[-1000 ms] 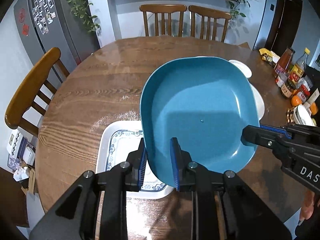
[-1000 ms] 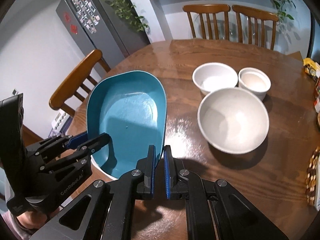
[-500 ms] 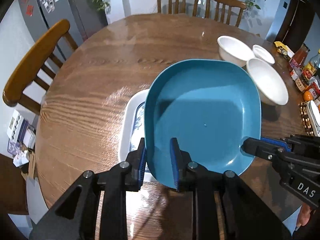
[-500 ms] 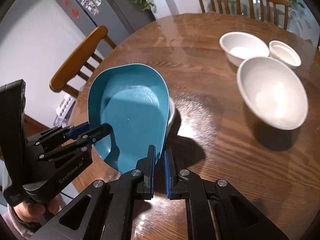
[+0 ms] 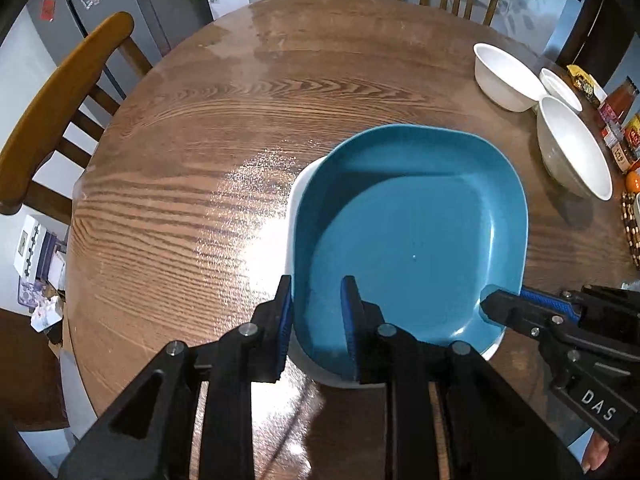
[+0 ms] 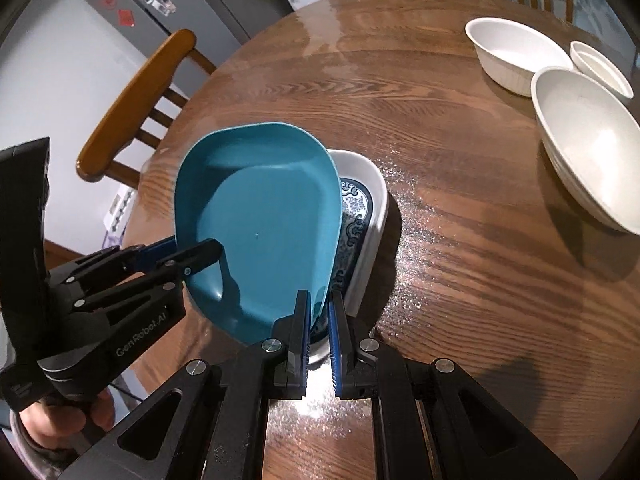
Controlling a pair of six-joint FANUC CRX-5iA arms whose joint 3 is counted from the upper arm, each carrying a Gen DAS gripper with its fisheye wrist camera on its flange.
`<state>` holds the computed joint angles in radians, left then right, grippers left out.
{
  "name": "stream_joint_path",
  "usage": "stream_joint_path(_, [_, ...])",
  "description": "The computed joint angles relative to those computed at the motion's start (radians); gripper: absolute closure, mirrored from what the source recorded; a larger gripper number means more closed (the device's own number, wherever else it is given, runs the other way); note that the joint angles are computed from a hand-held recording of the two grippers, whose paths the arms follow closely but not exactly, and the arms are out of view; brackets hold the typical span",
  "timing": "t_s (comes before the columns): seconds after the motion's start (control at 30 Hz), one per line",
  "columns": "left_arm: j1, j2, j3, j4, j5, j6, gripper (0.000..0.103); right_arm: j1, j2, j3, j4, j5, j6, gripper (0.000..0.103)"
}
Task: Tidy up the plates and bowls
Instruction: 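Carry the teal plate over the blue-patterned plate stack and lower it on top, then open the right gripper and withdraw it from the teal plate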
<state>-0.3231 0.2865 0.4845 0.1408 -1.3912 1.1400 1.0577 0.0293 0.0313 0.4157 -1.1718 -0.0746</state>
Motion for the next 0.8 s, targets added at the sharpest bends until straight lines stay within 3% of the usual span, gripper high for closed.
stream_joint_path(0.57, [-0.007,0.047,0.076,-0.024,-0.063,-0.069,0.075,-0.014,0.051,0.085,-0.074,-0.058,0.018,0.093])
stream_joint_path(0.7, [-0.011,0.041,0.071,-0.041,-0.075,-0.085,0.05,-0.02,0.055,0.104,-0.105,-0.073,0.044,0.093])
stream_joint_path(0.8, [-0.013,0.035,0.062,-0.052,-0.068,-0.087,0.047,-0.018,0.071,0.127,-0.097,-0.106,0.058,0.089])
